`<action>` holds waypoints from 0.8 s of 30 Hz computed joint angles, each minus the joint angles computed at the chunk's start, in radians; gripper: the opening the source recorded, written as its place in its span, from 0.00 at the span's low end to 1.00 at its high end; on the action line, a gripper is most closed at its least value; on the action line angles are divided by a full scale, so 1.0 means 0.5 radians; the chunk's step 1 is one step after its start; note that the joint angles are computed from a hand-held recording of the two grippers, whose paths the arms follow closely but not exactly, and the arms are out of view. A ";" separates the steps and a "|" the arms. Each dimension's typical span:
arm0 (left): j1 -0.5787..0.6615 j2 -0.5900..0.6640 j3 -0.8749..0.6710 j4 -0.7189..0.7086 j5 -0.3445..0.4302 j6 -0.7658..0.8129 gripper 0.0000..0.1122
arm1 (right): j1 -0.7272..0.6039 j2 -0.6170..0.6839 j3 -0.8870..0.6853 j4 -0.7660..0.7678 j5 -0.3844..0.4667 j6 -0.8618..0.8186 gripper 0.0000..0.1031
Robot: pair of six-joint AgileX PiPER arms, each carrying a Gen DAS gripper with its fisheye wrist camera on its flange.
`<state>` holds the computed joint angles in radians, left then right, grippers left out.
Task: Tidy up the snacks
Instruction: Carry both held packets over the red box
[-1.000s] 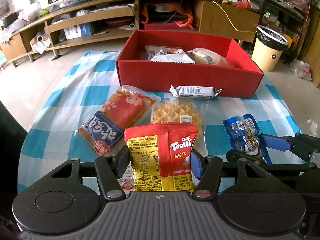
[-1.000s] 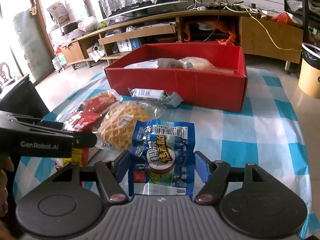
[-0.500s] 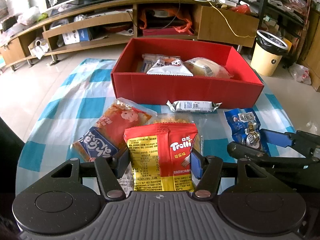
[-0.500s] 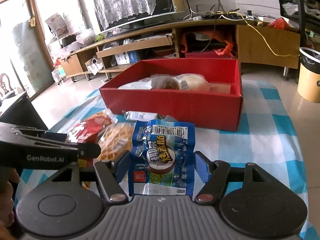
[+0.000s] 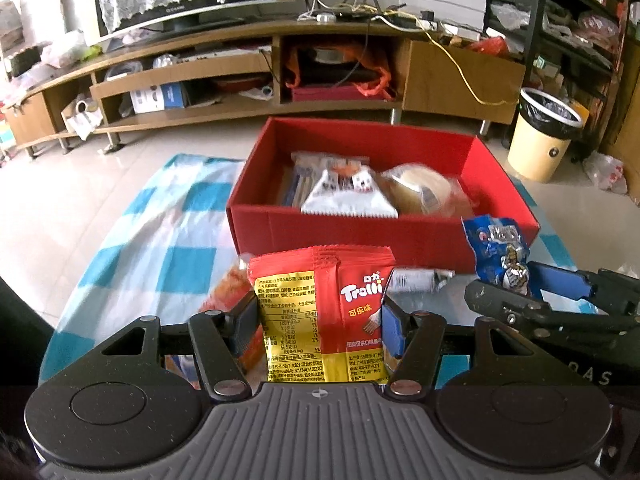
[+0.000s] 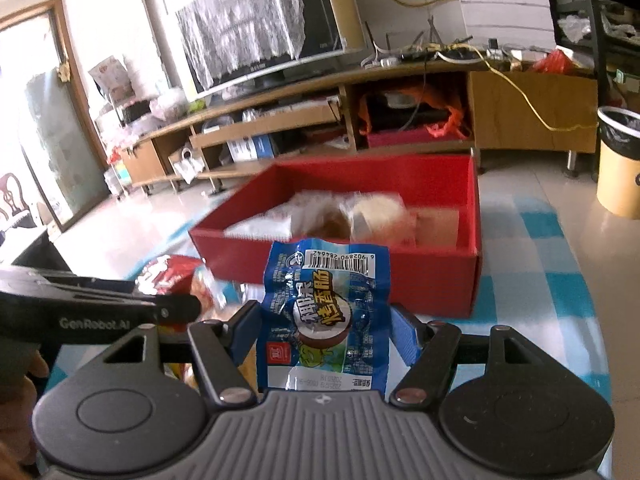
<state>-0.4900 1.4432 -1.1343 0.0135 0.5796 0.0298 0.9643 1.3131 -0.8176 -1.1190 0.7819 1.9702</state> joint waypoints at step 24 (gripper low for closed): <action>-0.089 0.929 -1.198 0.169 0.173 -0.121 0.61 | -0.974 0.366 -0.448 0.180 -0.669 -0.793 0.62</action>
<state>-0.5344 1.9077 -1.7335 0.0979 0.6660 -0.0306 0.4772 1.4963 -1.0418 -1.0291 0.4472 1.5738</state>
